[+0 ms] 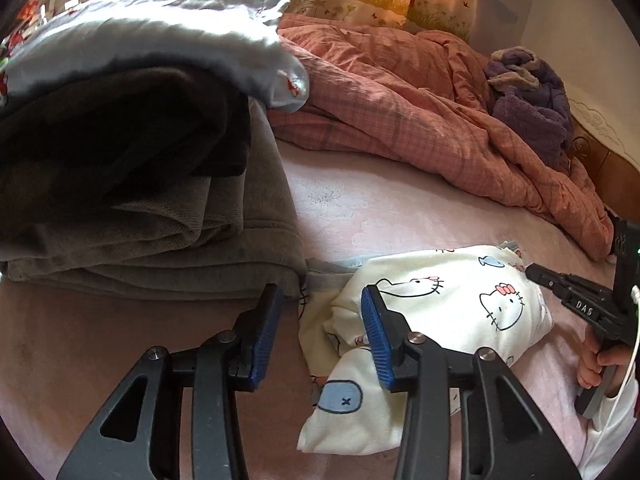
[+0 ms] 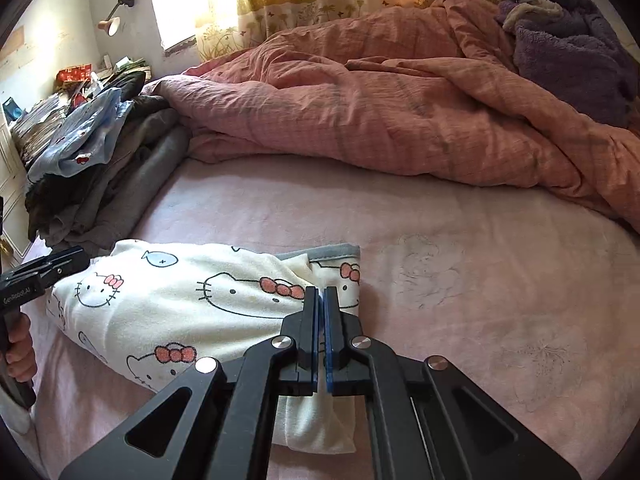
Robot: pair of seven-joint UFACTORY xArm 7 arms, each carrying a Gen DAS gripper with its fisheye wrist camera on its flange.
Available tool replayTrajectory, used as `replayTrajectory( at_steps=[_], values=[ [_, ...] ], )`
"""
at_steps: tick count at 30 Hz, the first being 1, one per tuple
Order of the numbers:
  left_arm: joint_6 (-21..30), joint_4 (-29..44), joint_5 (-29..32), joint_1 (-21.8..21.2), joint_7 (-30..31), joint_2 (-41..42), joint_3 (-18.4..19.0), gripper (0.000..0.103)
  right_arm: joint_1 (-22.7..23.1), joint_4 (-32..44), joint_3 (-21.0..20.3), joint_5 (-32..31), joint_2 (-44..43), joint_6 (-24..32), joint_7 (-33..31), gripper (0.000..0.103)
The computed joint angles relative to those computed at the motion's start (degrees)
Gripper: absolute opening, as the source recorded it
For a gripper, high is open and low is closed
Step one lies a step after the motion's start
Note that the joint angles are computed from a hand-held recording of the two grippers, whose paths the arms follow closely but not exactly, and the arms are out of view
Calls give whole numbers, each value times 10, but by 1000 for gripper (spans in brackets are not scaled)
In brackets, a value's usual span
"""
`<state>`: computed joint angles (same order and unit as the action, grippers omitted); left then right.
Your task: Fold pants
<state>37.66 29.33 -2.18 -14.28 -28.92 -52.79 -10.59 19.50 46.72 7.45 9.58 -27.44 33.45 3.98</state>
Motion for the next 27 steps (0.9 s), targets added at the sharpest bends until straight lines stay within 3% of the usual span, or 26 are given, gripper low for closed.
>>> replayTrajectory(
  at_steps=[4,6,7,11,14,16,18,21,23,25,27],
  values=[
    [-12,-7,-55,-73,67,19,61,24,20,-14,-19,32,-2,11,-30,1],
    [2,1,-50,-61,70,26,39,7,31,-22,-32,56,-12,1,-50,1],
    [9,5,-36,-43,59,23,17,3,39,-25,-41,73,-18,-4,-63,1],
    [12,3,36,47,-39,-30,-67,3,24,-30,-27,65,-31,-6,-58,1],
    [4,-3,46,19,-21,-32,-45,3,19,-31,-22,60,-33,-8,-51,1],
    [17,1,61,30,-32,-23,-60,6,16,-30,-18,54,-34,-8,-45,1],
    [26,5,76,39,-47,-17,-75,29,4,-32,-6,37,-41,-11,-27,1],
    [25,10,99,45,-60,-23,-84,37,-21,-43,19,-2,-63,-44,12,1],
    [19,20,127,61,-76,-22,-114,44,-10,-42,16,-9,-68,-57,11,1],
    [-3,23,141,64,-95,-25,-124,43,16,-35,4,4,-59,-73,1,1],
    [-30,35,134,57,-107,-4,-118,25,26,-25,11,8,-43,-87,9,1]
  ],
)
